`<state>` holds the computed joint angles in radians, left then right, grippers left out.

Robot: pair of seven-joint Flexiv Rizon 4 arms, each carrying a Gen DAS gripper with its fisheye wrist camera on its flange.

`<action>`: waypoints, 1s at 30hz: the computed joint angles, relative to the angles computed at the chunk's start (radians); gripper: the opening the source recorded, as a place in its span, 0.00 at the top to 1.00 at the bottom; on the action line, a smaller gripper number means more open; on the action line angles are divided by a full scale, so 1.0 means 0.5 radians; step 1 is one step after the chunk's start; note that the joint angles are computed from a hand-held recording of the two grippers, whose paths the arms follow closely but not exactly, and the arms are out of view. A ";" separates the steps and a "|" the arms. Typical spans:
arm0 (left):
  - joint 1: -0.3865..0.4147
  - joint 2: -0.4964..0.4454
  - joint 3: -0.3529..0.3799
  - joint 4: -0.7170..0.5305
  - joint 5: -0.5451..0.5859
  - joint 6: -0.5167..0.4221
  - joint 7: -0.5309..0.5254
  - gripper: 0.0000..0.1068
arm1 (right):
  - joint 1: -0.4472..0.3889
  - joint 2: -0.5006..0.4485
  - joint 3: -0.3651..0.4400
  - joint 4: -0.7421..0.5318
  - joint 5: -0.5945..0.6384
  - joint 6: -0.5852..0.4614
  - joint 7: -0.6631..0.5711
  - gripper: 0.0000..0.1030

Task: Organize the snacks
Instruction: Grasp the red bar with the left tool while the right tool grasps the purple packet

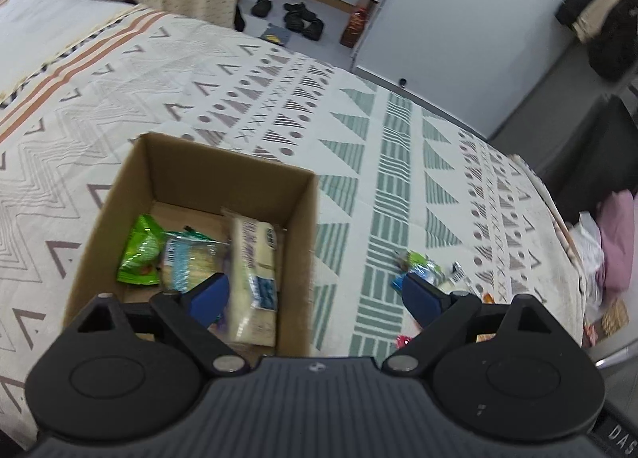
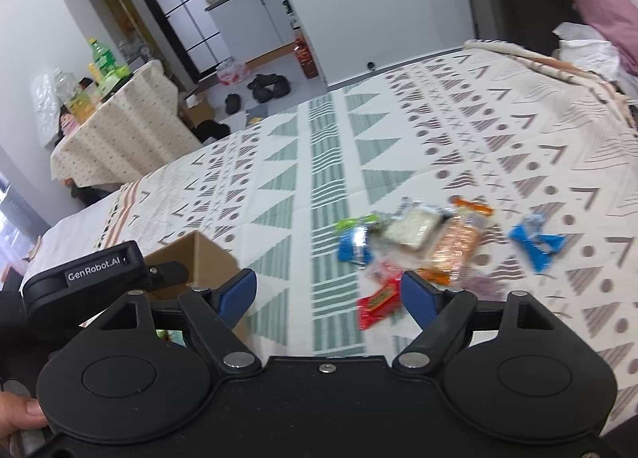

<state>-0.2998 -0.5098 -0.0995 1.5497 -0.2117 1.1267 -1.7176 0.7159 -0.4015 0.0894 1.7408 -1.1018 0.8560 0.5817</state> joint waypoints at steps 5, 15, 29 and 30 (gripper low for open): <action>-0.044 -0.001 -0.004 0.000 0.049 0.012 0.034 0.13 | -0.032 0.115 0.026 0.158 -0.040 -0.035 0.103 0.19; -0.096 -0.014 -0.059 -0.008 0.070 0.029 0.156 0.13 | -0.162 0.291 0.120 0.432 -0.135 -0.020 0.311 0.19; -0.263 -0.169 -0.039 -0.209 0.122 -0.201 0.212 0.13 | -0.381 0.375 0.128 0.700 -0.426 0.293 0.709 0.20; -0.271 -0.189 -0.037 -0.232 0.131 -0.220 0.205 0.13 | -0.391 0.364 0.124 0.703 -0.442 0.305 0.748 0.20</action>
<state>-0.4354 -0.6041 -0.1179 1.4335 -0.1461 1.0167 -1.6151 0.5205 -0.2193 0.1512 2.0921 -1.3227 1.0086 0.9555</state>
